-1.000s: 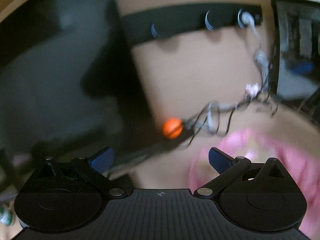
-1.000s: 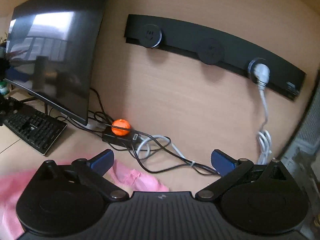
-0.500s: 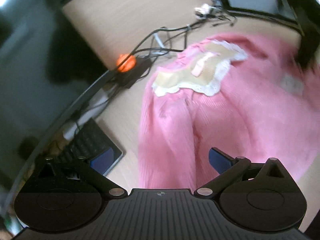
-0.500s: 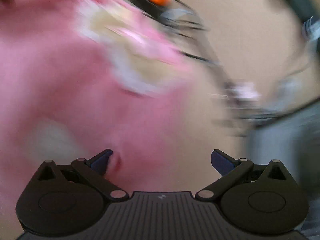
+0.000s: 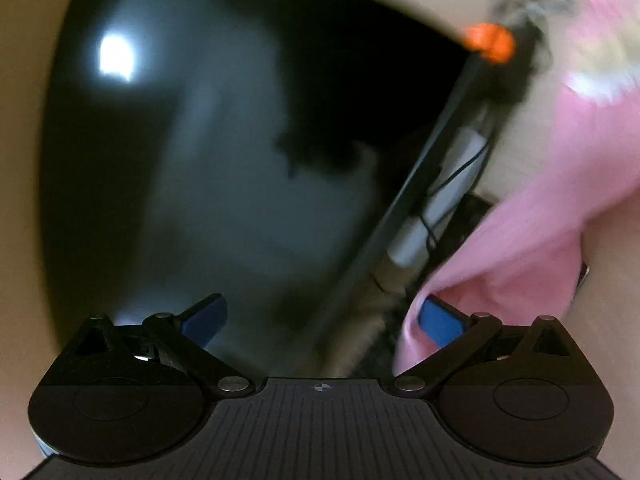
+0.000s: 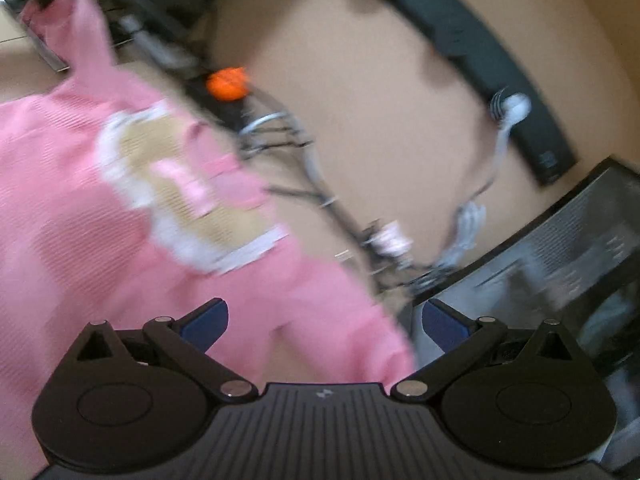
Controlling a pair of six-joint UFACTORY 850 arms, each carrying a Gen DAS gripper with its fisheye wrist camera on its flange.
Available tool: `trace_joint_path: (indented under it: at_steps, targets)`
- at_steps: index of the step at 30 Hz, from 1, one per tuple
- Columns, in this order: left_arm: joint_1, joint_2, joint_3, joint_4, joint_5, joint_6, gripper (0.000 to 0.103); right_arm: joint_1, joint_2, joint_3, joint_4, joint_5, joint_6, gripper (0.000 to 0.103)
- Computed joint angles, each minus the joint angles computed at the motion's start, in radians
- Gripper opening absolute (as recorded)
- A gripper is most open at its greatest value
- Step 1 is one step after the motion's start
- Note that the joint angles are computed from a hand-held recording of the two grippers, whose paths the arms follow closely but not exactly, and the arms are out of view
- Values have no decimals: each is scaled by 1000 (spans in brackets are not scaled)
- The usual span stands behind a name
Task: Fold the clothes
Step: 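Shake the dress open with both grippers and lay it on the desk, then pull the dress hem with both grippers to spread it flat, bib up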
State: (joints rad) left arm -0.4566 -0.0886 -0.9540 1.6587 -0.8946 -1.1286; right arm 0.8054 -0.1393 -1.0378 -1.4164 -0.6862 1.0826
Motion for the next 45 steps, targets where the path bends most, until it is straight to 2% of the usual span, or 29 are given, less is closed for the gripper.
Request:
trace_joint_path:
  at_steps: [1,4,6,9,10,14,17,20,32,37,40,45]
  targets:
    - [20,34,0,-66,58,11,103,-1,20,25,27,22,-10,103]
    - [19,141,77,-150,147,-18,103,-4,80,93,133,74,-58,103]
    - [-6,233,154,-214,260,-44,103,-12,131,141,215,114,-104,103]
    - [-51,355,247,-441,447,40,103,-21,210,213,323,160,-179,103]
    - [-79,378,273,-519,481,76,103,-15,230,233,333,155,-182,103]
    - [-232,392,322,-578,436,64,103,-4,284,301,327,128,-163,103]
    - [-309,385,322,-590,399,21,103,-7,297,330,312,100,-150,103]
    - [-358,386,319,-570,363,-40,103,-14,310,350,293,111,-146,103]
    - [-414,394,326,-613,261,-119,103,-14,283,386,32,66,1,103]
    - [-432,387,325,-633,238,-136,103,-15,282,385,-37,139,74,103]
    - [-439,378,322,-637,233,-139,103,-9,266,381,-124,147,216,103]
    - [-452,355,312,-625,221,-125,103,-23,257,359,-243,91,615,103]
